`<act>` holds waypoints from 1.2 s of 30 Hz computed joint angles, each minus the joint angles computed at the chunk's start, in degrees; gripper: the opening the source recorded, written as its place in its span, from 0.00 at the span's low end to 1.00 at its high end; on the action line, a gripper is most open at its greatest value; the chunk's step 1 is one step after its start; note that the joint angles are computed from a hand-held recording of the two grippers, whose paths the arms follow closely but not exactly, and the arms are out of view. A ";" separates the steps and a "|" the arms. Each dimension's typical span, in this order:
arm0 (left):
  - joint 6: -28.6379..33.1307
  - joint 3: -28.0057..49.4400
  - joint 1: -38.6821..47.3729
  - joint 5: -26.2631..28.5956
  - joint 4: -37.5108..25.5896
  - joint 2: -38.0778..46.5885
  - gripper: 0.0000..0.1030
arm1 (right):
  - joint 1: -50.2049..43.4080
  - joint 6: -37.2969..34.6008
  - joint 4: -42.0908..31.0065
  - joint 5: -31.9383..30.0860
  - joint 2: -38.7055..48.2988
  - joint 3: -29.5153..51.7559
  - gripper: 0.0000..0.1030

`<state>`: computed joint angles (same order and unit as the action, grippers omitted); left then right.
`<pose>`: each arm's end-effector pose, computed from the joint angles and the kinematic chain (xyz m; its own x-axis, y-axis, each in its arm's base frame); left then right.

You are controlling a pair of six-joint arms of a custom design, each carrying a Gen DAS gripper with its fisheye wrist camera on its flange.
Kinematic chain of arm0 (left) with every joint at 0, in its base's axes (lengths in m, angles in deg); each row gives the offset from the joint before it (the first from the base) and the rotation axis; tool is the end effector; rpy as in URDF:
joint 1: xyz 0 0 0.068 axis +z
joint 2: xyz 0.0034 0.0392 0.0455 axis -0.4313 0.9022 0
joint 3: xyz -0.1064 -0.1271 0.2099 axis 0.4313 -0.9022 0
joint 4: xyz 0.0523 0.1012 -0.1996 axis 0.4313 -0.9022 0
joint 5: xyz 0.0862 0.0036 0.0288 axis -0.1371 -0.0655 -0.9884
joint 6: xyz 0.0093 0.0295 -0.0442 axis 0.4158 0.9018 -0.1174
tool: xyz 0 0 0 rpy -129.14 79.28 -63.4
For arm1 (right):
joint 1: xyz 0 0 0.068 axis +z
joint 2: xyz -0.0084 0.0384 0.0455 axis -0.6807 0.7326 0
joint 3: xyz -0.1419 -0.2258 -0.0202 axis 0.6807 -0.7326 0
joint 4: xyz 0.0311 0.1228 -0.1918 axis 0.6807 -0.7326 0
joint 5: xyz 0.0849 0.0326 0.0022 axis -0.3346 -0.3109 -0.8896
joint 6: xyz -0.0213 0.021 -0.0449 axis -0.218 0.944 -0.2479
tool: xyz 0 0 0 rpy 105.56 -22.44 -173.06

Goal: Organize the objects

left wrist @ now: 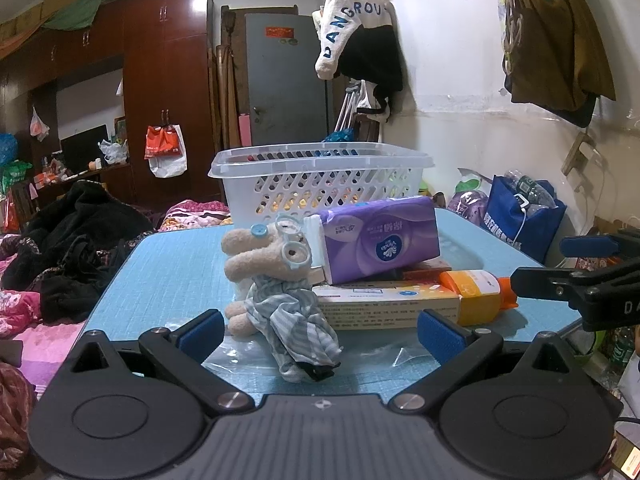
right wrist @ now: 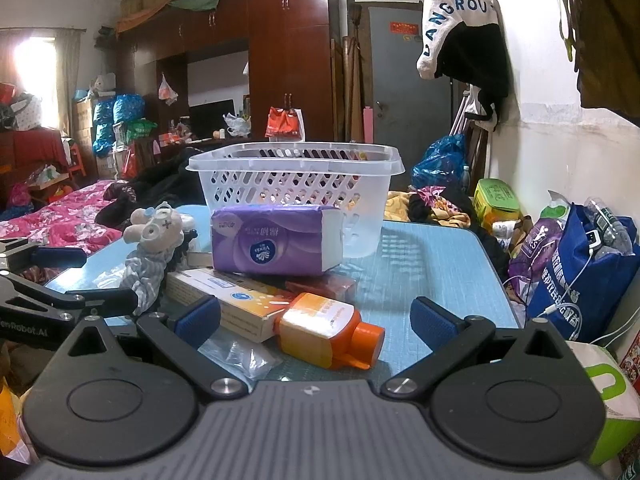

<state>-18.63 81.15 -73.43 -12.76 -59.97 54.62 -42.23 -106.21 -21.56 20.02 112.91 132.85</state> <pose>0.2524 -0.2373 0.1556 -0.4135 -0.0352 -0.9098 -0.1892 0.9808 0.0480 0.3566 0.0255 0.1653 -0.3110 -0.2279 -0.9227 -0.6517 0.7578 0.0324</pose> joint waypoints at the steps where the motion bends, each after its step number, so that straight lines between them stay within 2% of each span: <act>1: 0.09 0.06 0.05 0.10 0.02 0.03 1.00 | -0.03 -0.04 -0.05 -0.03 0.04 0.06 1.00; 23: 2.55 0.66 -0.48 0.41 0.80 0.96 1.00 | -0.45 0.10 -0.73 -0.22 0.62 0.93 1.00; 30: 2.76 0.12 -0.50 0.71 1.34 0.76 1.00 | -0.43 0.69 3.20 -0.76 0.85 -0.63 1.00; 36: 2.80 0.16 -0.40 0.69 1.42 0.76 1.00 | -0.48 1.20 2.28 -0.68 1.11 0.16 1.00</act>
